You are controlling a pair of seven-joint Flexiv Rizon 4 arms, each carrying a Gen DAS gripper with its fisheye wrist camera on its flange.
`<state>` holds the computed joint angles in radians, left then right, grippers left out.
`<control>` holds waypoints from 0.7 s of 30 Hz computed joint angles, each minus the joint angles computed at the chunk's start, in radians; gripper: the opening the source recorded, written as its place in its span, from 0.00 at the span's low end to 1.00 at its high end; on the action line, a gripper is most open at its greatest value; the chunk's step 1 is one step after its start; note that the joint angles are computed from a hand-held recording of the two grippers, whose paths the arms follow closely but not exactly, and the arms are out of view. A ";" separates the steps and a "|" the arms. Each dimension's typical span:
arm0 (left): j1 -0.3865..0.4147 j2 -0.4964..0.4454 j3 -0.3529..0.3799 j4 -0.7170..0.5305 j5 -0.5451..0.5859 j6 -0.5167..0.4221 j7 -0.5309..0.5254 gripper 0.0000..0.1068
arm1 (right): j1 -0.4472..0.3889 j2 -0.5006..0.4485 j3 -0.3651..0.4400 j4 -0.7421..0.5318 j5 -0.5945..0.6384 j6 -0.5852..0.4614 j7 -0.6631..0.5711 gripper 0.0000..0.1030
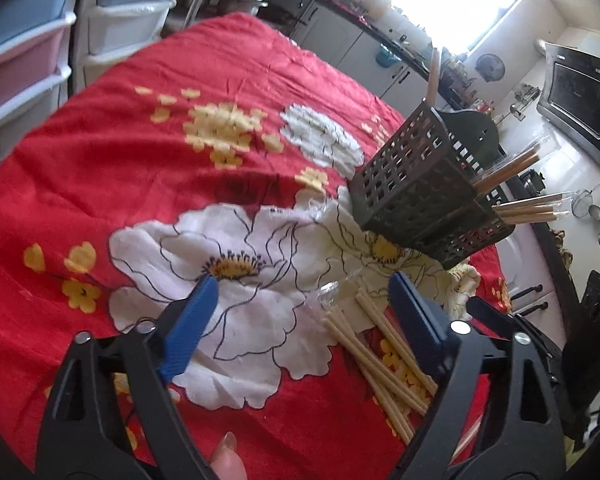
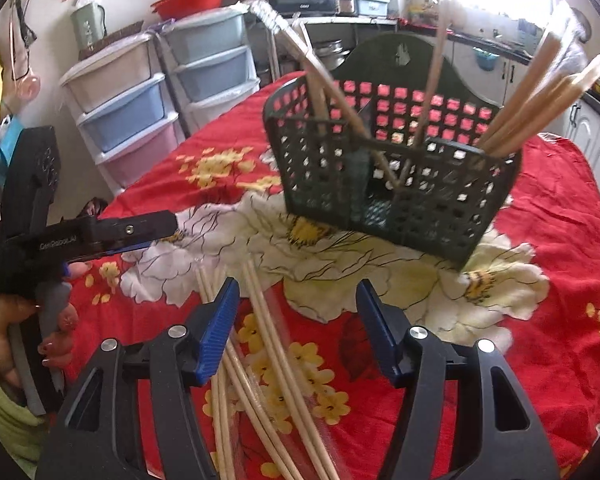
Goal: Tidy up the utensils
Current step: 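Move both open tools back from the caddy toward the chopstick pile, then close the left tool on a wooden chopstick while the right tool grasps another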
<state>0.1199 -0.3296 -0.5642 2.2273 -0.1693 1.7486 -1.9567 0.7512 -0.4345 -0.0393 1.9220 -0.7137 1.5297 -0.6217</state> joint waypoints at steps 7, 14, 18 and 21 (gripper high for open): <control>0.242 -0.106 -0.285 0.010 0.060 -0.001 -0.010 0.50 | -0.066 -0.046 0.124 -0.056 0.092 -0.070 -0.128 0.50; 0.327 -0.196 -0.388 -0.003 0.117 -0.017 -0.039 0.39 | -0.115 -0.091 0.231 -0.122 0.223 -0.157 -0.267 0.43; 0.332 -0.205 -0.391 -0.006 0.127 -0.020 -0.047 0.37 | -0.136 -0.115 0.278 -0.164 0.304 -0.203 -0.345 0.39; 0.324 -0.205 -0.382 -0.011 0.128 -0.028 -0.047 0.30 | -0.131 -0.124 0.281 -0.186 0.339 -0.231 -0.376 0.38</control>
